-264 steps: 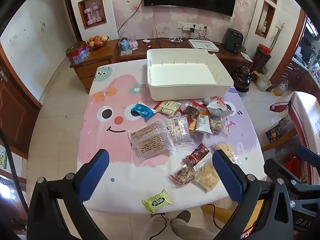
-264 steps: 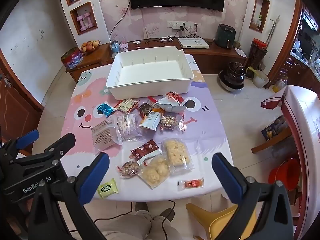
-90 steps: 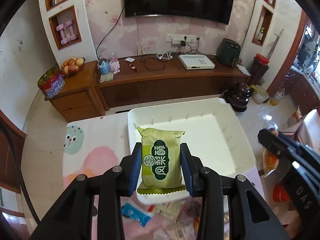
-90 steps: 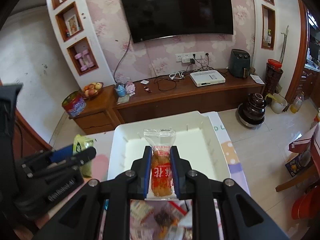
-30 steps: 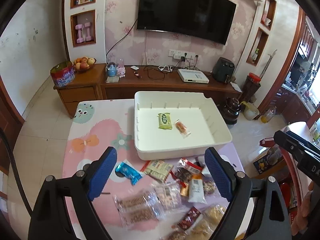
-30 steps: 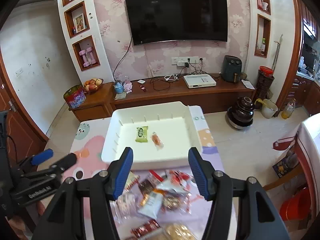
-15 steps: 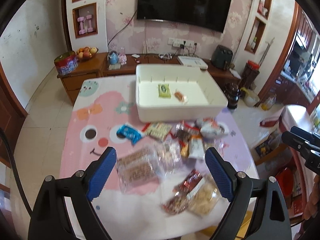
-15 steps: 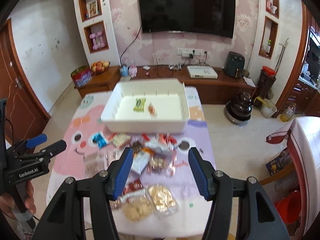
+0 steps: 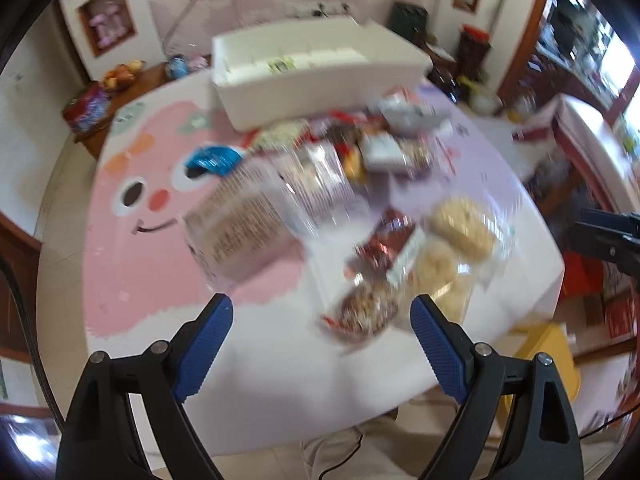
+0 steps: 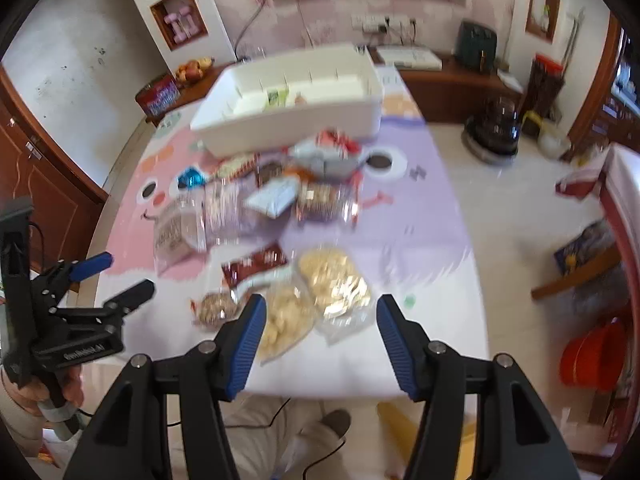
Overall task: Organize snacks
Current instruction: 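Grasp the nut brittle bag with the left tool while the right tool grasps the puffed rice bag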
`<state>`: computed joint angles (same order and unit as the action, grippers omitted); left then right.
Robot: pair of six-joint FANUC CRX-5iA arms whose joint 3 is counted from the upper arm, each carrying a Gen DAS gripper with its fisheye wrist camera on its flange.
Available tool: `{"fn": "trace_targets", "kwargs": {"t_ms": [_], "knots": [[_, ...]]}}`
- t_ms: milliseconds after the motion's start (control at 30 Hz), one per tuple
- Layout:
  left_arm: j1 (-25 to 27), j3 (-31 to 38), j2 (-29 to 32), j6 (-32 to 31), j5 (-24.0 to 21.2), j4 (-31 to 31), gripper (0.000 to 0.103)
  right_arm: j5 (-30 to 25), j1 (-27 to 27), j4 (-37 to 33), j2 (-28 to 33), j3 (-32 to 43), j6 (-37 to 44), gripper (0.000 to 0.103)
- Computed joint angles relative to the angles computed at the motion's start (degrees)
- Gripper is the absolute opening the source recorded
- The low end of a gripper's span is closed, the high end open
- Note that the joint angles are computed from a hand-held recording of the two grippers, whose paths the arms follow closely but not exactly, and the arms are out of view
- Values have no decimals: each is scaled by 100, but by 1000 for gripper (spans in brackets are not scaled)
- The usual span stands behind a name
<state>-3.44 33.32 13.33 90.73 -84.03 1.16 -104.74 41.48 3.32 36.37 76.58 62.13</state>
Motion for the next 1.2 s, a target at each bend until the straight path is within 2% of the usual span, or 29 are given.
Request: {"fn": "trace_targets", "kwargs": {"t_ms": [100,267,400,500,867,1033,1200], "knots": [[-36,-185,65,-291,5,108,90,259,21,-237,-334,-781,-204,58],[-54,-231,310,-676,-121,207,88,608,15,-610,-656,-1571,-531,58],[-16,-173,545,-837,-253,366,75,783,-51,-893,-726,-1844,-863,58],[48,-156,659,-936,-292,574,75,824,-117,-1108,-684,-1899,-1151,58],[30,377,1170,-1326,-629,779,63,880,-360,-1711,-349,-1700,-1960,58],[51,301,1211,-1398,-550,823,60,848,-389,-1810,-117,-1391,-2189,59],[90,491,1347,-1376,-631,860,57,-60,-310,-1699,775,91,-2443,63]]}}
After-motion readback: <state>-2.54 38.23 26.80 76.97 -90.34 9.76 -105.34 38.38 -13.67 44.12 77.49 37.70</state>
